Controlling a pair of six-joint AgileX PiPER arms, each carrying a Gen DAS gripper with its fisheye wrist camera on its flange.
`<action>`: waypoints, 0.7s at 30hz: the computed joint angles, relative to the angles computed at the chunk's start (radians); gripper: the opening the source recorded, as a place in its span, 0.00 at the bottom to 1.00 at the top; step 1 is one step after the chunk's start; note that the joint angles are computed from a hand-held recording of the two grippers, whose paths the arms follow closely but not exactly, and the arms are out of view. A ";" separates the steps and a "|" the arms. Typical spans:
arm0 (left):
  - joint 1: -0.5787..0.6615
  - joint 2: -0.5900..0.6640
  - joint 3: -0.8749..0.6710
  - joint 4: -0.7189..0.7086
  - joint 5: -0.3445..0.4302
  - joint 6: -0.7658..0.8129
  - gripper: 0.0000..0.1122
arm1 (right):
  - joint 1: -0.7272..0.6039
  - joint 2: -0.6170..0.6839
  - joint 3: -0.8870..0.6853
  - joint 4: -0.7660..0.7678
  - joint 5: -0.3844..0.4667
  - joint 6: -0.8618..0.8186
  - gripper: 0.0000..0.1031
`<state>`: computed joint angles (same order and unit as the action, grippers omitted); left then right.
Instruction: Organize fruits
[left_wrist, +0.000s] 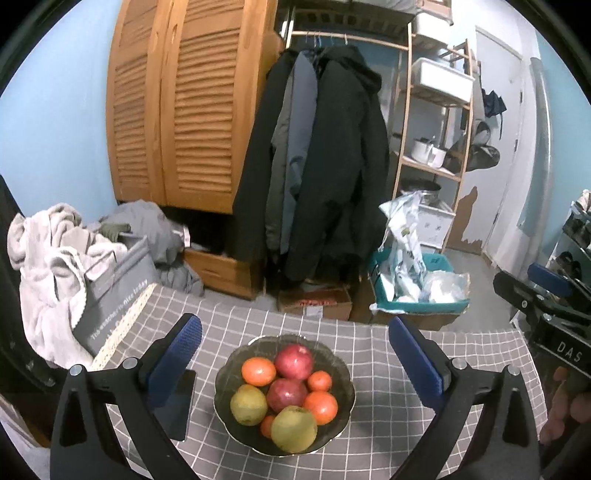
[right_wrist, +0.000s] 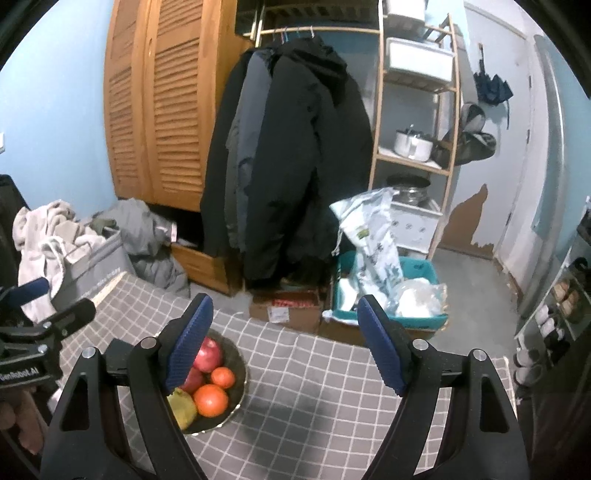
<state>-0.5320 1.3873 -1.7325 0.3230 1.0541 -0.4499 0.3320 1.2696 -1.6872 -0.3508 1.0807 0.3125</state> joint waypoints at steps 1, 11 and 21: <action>-0.009 -0.001 -0.004 0.012 0.001 -0.005 0.91 | 0.000 -0.010 0.007 -0.007 -0.005 0.004 0.77; -0.064 -0.010 -0.020 0.073 0.010 -0.036 0.91 | 0.020 -0.079 0.045 -0.087 -0.009 0.030 0.77; -0.093 -0.030 -0.008 0.094 -0.001 -0.052 0.91 | 0.056 -0.102 0.053 -0.154 -0.009 0.071 0.77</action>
<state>-0.6249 1.3574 -1.7410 0.4174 1.0531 -0.5021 0.3881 1.1672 -1.6346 -0.5052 1.0722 0.3837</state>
